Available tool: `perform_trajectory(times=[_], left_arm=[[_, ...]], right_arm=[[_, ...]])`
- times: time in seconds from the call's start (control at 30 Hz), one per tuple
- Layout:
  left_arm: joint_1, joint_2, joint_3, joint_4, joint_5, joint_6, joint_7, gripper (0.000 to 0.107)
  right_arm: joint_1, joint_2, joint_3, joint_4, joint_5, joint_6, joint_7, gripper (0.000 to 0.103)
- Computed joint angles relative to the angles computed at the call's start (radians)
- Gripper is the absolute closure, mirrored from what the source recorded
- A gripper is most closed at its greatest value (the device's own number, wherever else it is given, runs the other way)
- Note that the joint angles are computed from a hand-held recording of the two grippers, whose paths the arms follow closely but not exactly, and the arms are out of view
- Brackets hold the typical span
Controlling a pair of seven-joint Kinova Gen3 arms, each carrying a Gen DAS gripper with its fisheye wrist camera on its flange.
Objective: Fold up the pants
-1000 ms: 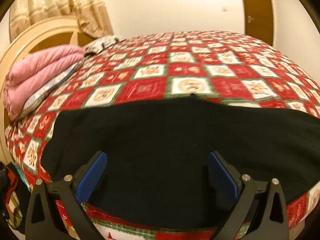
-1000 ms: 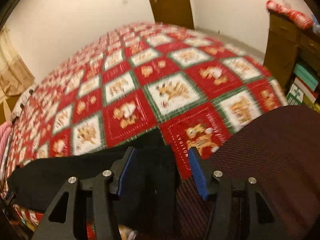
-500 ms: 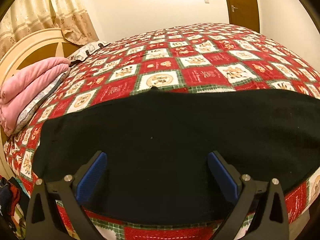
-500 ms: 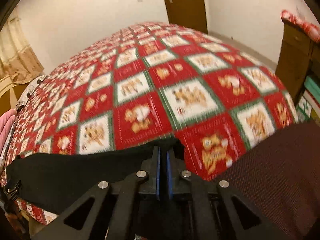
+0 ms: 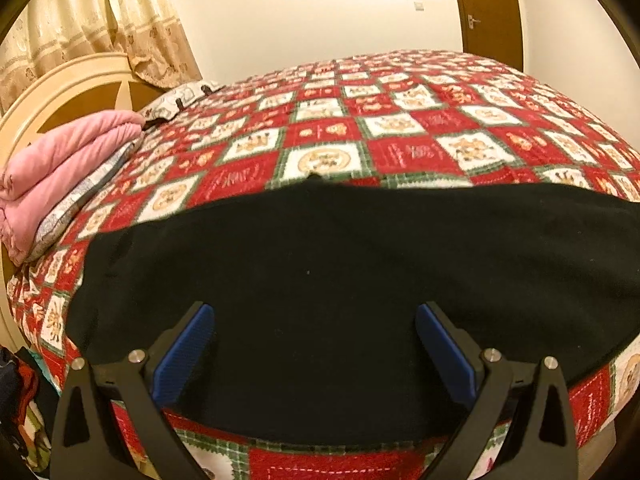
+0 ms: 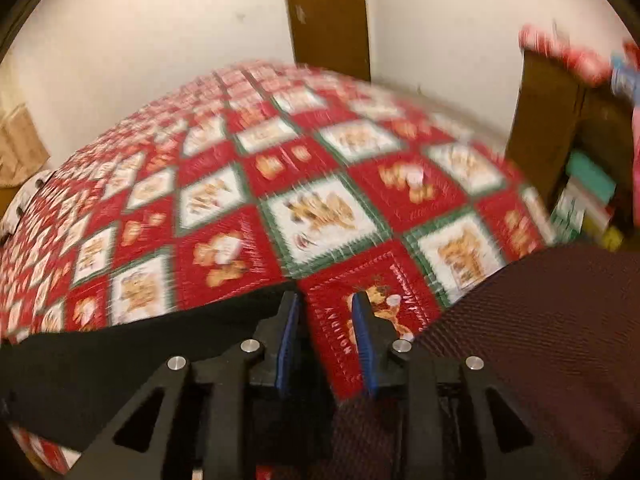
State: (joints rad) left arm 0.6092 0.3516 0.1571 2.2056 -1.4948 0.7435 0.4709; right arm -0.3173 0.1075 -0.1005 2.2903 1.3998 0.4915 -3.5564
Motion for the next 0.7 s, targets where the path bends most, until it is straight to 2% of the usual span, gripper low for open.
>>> perform_trajectory(times=[0.03,0.1,0.17,0.23,0.3,0.37,0.43,0.57,0.63,0.7], left_arm=[[0.011,-0.007,0.0,0.012,-0.029,0.008,0.028,0.004],[0.018,-0.017,0.012,0.03,-0.079,0.017,0.069,0.004],[0.016,-0.019,0.031,0.037,-0.12,0.017,0.088,0.004],[0.017,-0.01,0.051,0.027,-0.122,0.018,0.063,0.004],[0.025,0.001,0.062,0.029,-0.141,0.022,0.065,0.004],[0.026,0.014,0.07,0.025,-0.133,0.02,0.04,0.004],[0.024,0.029,0.071,0.022,-0.123,0.008,0.017,0.004],[0.007,0.017,0.072,0.061,-0.183,-0.029,0.093,0.004],[-0.019,0.002,0.08,0.067,-0.18,-0.066,0.098,0.004],[-0.038,-0.007,0.084,0.071,-0.178,-0.099,0.104,0.004]], right_arm=[[-0.014,-0.032,-0.004,0.024,0.041,-0.041,-0.023,0.073],[-0.023,-0.072,-0.069,0.058,0.118,-0.122,-0.101,0.073],[-0.016,-0.064,-0.144,0.062,0.186,-0.203,-0.151,0.073],[-0.056,-0.011,-0.177,0.039,0.201,-0.247,-0.141,0.073],[-0.139,0.036,-0.154,0.013,0.15,-0.227,-0.107,0.073],[-0.228,0.096,-0.123,-0.02,0.093,-0.151,-0.069,0.073],[-0.258,0.131,-0.115,-0.047,0.026,-0.119,-0.027,0.073],[-0.192,0.197,-0.165,-0.073,-0.137,-0.148,0.13,0.073],[-0.184,0.186,-0.162,-0.063,-0.218,-0.183,0.178,0.073],[-0.11,0.18,-0.199,-0.051,-0.297,-0.24,0.259,0.073]])
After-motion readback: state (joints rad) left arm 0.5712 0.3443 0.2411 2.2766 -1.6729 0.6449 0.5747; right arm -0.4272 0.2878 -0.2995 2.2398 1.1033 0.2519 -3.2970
